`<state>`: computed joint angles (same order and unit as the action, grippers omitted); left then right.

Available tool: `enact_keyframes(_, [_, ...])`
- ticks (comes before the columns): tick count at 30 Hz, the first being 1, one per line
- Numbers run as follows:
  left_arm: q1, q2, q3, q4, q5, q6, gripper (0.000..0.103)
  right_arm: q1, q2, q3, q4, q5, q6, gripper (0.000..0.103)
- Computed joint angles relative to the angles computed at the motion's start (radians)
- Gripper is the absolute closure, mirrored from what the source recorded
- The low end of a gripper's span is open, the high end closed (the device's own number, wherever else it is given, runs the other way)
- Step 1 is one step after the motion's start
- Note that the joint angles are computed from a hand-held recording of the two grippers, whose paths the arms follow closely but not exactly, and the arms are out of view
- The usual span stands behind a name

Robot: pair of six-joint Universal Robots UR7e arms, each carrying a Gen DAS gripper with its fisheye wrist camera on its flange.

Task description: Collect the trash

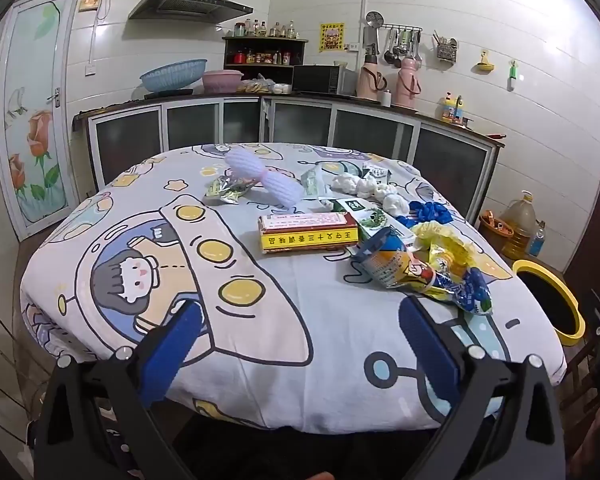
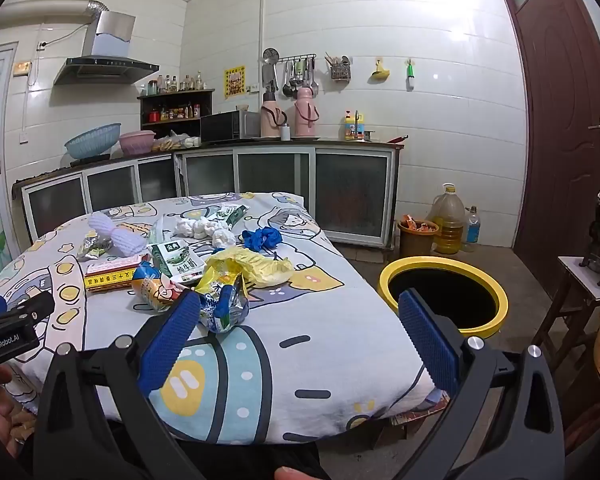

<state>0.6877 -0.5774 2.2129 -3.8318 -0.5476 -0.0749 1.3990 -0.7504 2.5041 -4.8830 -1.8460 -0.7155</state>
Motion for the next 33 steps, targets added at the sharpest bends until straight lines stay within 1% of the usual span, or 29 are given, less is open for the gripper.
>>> enact_keyframes(4, [0.002,-0.003,0.002,-0.008,0.000,0.015,0.008,0.000,0.001,0.000,-0.002,0.000,-0.002,0.008])
enact_keyframes(5, [-0.010,0.012,-0.005,0.013,0.017,0.000,0.008,0.000,0.001,-0.001,-0.001,-0.001,-0.001,0.008])
enact_keyframes(8, [-0.014,0.016,-0.008,0.027,0.021,-0.018,0.008,0.001,0.002,-0.002,0.001,-0.004,0.001,0.008])
enact_keyframes(10, [-0.005,-0.001,-0.001,0.038,0.006,-0.021,0.008,-0.002,0.001,0.003,-0.006,0.004,0.000,0.008])
enact_keyframes(16, [-0.007,0.003,-0.007,0.033,0.008,-0.014,0.008,-0.002,0.003,0.001,-0.005,0.004,0.001,0.008])
enact_keyframes(21, [-0.010,0.007,0.004,-0.013,0.002,0.011,0.008,-0.001,0.005,-0.002,-0.006,0.003,0.002,0.008])
enact_keyframes(33, [-0.008,0.004,0.005,0.000,-0.016,0.011,0.008,0.001,0.004,0.001,-0.007,-0.001,0.004,0.008])
